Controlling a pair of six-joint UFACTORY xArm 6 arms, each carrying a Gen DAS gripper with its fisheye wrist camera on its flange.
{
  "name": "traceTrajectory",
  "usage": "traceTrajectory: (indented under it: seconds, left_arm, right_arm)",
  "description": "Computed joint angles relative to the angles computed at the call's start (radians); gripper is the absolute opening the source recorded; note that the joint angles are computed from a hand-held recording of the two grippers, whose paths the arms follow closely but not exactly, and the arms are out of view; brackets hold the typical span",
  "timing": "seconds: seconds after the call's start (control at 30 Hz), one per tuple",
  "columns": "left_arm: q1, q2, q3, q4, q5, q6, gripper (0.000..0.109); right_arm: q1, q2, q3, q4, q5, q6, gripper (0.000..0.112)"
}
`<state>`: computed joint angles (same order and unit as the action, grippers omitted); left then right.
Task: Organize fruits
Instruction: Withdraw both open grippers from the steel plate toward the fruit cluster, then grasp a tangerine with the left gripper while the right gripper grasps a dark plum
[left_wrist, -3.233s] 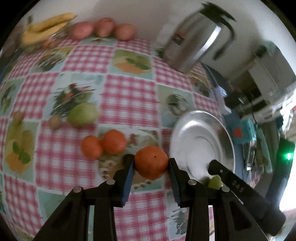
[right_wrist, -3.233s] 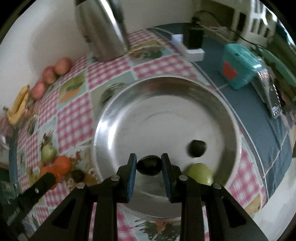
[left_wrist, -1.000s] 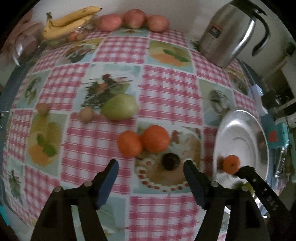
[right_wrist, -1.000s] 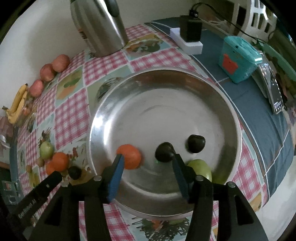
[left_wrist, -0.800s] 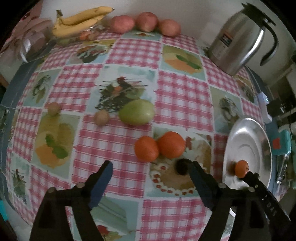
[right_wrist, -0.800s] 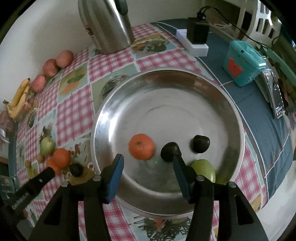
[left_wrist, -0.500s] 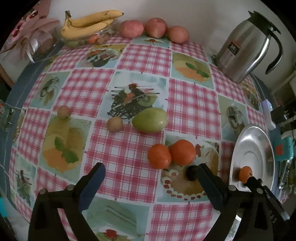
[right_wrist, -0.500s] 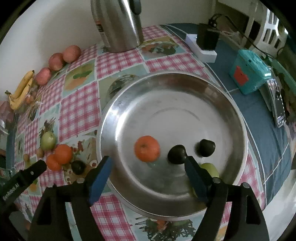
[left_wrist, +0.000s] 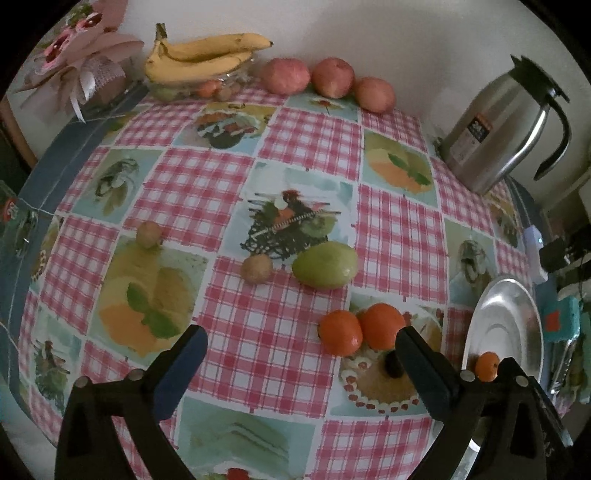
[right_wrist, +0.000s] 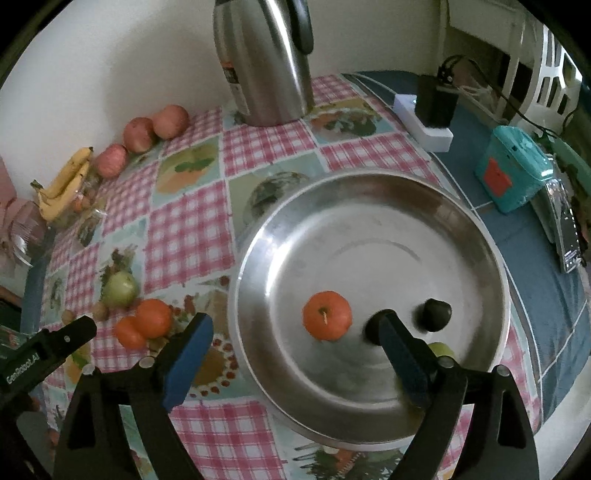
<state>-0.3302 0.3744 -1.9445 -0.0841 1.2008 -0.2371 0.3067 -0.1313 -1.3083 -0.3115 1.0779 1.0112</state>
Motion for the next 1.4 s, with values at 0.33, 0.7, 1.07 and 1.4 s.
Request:
traceTrajectory:
  seconds: [0.33, 0.7, 1.07, 1.4]
  left_arm:
    - [0.028, -0.032, 0.047, -0.015, -0.074, 0.001, 0.103]
    - [0.051, -0.015, 0.031, -0.065, -0.057, 0.006, 0.103]
    - [0.111, -0.003, 0.034, -0.056, -0.085, -0.085, 0.103]
    - [0.127, 0.014, 0.018, -0.098, -0.079, -0.067, 0.103]
  right_arm:
    - [0.045, 0.073, -0.092, -0.040, -0.001, -0.031, 0.091]
    - [0.080, 0.171, -0.224, -0.067, 0.071, -0.058, 0.091]
    - [0.110, 0.312, -0.381, -0.052, 0.016, -0.099, 0.091]
    - [0.109, 0.392, -0.449, 0.033, 0.021, -0.178, 0.091]
